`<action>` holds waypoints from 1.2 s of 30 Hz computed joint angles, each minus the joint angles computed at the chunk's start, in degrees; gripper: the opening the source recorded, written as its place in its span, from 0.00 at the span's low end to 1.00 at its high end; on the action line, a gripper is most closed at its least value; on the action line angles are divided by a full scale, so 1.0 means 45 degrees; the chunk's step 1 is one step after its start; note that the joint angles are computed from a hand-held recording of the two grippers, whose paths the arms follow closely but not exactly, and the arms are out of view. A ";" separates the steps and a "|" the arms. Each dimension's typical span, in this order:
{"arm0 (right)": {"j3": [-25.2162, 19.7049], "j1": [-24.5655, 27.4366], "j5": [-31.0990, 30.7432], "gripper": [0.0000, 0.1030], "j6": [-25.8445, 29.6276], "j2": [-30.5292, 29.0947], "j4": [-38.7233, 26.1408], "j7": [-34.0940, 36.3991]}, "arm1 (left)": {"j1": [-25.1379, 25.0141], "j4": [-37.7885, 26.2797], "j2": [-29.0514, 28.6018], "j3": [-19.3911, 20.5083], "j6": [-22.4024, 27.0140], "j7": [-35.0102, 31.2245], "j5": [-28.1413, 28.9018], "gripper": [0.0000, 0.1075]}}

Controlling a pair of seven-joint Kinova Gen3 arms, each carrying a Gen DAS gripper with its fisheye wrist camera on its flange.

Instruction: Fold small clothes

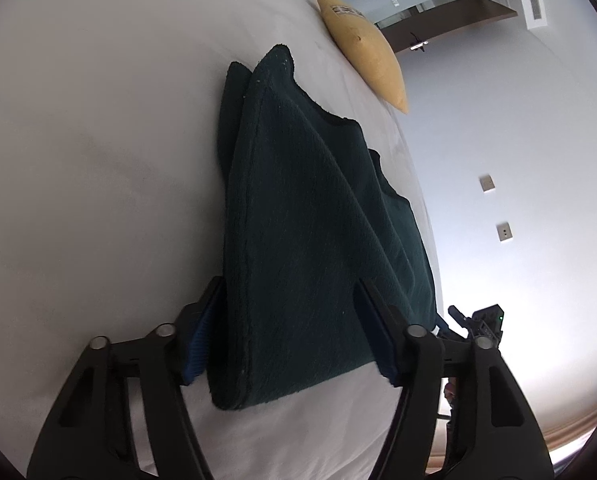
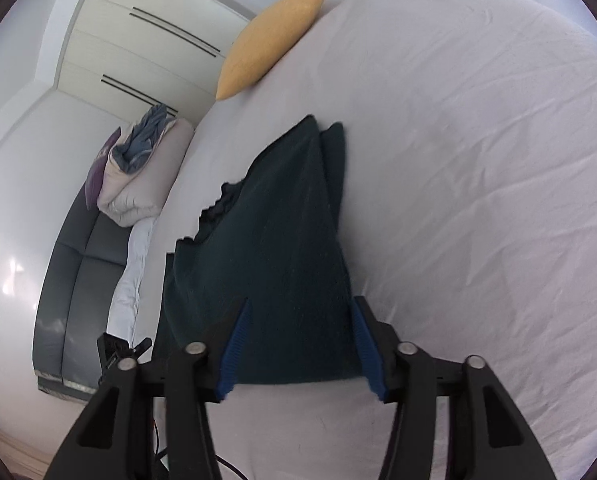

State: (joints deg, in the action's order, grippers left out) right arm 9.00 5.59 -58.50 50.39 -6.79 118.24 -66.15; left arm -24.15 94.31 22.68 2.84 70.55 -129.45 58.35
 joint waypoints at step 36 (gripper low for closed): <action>-0.0356 -0.0095 0.0749 0.08 0.0135 0.0170 -0.0144 0.0170 | 0.0435 0.0609 -0.1629 -0.0483 -0.1277 -0.3132 -0.1013 0.25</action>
